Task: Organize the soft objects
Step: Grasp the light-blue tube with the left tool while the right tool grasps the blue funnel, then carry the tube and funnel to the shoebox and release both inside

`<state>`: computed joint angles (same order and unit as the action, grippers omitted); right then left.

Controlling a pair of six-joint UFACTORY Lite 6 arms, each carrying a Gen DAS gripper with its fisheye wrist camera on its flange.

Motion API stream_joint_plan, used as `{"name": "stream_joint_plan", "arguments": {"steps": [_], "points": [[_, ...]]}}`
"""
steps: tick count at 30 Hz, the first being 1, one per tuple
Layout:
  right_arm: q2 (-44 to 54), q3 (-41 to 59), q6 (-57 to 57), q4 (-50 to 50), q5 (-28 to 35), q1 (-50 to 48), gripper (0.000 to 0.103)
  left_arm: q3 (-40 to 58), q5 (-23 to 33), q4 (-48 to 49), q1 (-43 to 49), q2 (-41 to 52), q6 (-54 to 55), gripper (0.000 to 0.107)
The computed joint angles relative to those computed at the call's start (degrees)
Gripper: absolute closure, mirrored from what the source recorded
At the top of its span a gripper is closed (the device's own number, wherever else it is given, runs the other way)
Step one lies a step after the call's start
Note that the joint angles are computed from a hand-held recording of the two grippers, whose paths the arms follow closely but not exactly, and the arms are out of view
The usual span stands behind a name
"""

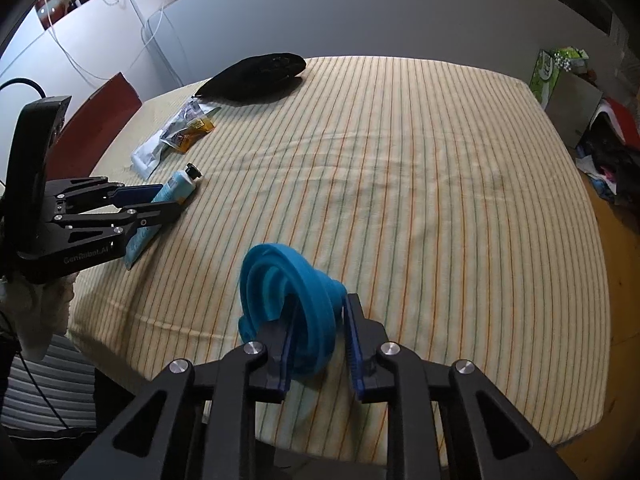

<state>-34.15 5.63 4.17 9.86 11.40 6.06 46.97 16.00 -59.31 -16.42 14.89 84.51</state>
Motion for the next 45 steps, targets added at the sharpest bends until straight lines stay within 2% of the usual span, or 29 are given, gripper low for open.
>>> {"name": "stream_joint_plan", "arguments": {"steps": [2, 8, 12, 18, 23, 26, 29, 33, 37, 40, 45], "points": [[0.4, 0.2, 1.2, -1.1, -0.3, 0.3, 0.084, -0.2, -0.2, -1.8, 0.1, 0.1, 2.0, 0.079], [-1.6, 0.2, -11.1, 10.6, 0.9, -3.0, 0.092, 0.4, 1.9, -1.0, 1.0, -0.1, 0.5, 0.079], [-1.3, 0.9, -7.1, 6.5, 0.4, -2.9, 0.092, 0.2, 3.5, -1.3, 2.2, -1.6, 0.7, 0.079], [-0.7, 2.1, -14.9, 13.6, 0.7, -5.3, 0.092, 1.1, 5.5, -1.0, 4.4, -2.3, -0.2, 0.079], [-1.3, 5.1, -9.4, 9.6, 2.0, -3.5, 0.092, 2.5, 8.5, 0.8, 7.2, -4.1, -2.1, 0.079], [-0.3, 8.6, 1.5, 0.3, 2.3, 0.4, 0.092, 3.5, 10.7, 2.0, 9.8, -5.5, -2.6, 0.079], [3.0, 13.6, 9.4, -6.7, 2.1, 3.9, 0.092, 4.3, 12.5, 3.1, 12.4, -7.2, -2.9, 0.079], [12.1, 24.1, 23.0, -19.2, 1.0, 10.2, 0.092, 7.2, 16.2, 4.3, 17.8, -8.0, -3.1, 0.079], [21.5, 35.6, 30.9, -27.2, 1.2, 15.0, 0.092, 11.7, 20.4, 5.7, 24.2, -8.0, -3.5, 0.079], [29.7, 45.8, 31.0, -27.9, 1.7, 18.0, 0.092, 15.5, 23.2, 6.4, 29.2, -7.1, -3.2, 0.079], [43.8, 64.5, 23.2, -21.0, 4.2, 22.1, 0.092, 24.8, 27.6, 7.3, 37.3, -2.5, -4.3, 0.079]]}}
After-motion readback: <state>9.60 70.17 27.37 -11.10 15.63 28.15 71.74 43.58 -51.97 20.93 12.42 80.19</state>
